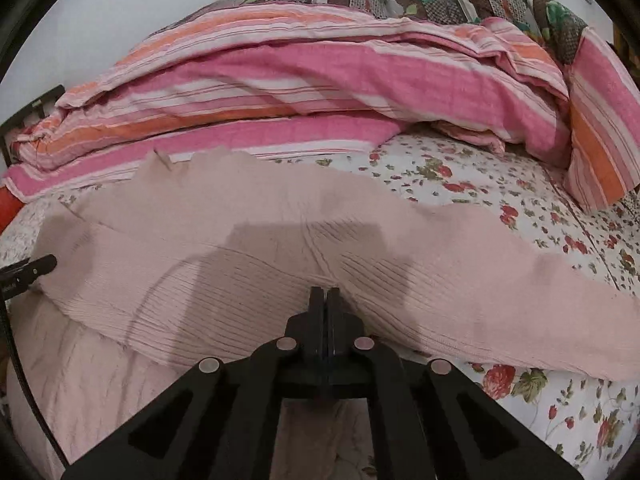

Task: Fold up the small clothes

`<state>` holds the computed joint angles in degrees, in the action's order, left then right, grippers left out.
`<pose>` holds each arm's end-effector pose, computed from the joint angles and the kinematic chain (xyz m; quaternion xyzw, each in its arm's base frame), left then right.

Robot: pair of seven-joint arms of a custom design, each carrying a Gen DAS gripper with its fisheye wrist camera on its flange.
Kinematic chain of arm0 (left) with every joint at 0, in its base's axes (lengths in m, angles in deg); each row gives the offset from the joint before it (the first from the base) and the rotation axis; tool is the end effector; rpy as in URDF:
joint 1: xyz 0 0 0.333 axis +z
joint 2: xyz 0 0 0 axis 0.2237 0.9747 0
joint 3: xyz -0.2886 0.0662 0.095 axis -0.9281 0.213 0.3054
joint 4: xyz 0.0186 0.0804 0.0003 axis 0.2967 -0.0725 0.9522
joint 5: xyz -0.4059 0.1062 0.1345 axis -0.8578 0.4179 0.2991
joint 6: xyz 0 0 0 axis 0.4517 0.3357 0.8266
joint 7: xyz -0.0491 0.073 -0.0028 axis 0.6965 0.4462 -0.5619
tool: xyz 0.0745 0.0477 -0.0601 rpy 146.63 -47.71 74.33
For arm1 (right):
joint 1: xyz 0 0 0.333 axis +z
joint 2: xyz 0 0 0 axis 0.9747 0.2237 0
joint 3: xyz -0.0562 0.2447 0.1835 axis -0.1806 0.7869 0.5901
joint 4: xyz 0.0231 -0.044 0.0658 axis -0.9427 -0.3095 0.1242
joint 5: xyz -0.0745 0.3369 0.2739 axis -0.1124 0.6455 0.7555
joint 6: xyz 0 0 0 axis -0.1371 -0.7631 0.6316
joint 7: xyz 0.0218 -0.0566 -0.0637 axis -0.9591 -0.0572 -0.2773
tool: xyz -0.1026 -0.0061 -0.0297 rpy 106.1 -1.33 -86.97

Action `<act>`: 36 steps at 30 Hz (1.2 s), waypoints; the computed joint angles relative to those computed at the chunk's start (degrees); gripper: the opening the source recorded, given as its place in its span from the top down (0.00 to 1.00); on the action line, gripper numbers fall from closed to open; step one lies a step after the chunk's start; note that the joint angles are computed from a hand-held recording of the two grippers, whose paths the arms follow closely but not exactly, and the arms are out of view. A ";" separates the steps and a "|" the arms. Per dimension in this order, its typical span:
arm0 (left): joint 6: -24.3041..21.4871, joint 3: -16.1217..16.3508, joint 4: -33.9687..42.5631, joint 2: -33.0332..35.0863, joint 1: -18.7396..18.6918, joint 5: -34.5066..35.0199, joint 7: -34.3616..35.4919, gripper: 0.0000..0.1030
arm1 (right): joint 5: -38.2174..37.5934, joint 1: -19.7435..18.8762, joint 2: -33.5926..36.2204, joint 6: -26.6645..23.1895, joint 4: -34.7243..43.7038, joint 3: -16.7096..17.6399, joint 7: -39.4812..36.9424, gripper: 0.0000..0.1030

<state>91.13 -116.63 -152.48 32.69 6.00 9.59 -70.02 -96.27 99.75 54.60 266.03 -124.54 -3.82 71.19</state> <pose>0.3346 -0.1931 0.3462 -0.8303 0.4251 -0.2001 0.2998 0.4740 0.3069 0.3521 -0.7987 0.4643 -0.1856 0.3348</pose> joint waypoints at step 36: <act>0.37 -0.01 -0.21 -0.10 -0.31 -0.85 -0.49 0.16 | -9.66 -0.27 0.25 -1.33 1.47 -0.45 8.32 0.97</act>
<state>91.50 -116.64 -152.69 32.59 5.69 8.74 -70.51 -105.94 99.48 54.85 264.70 -123.07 -4.27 79.52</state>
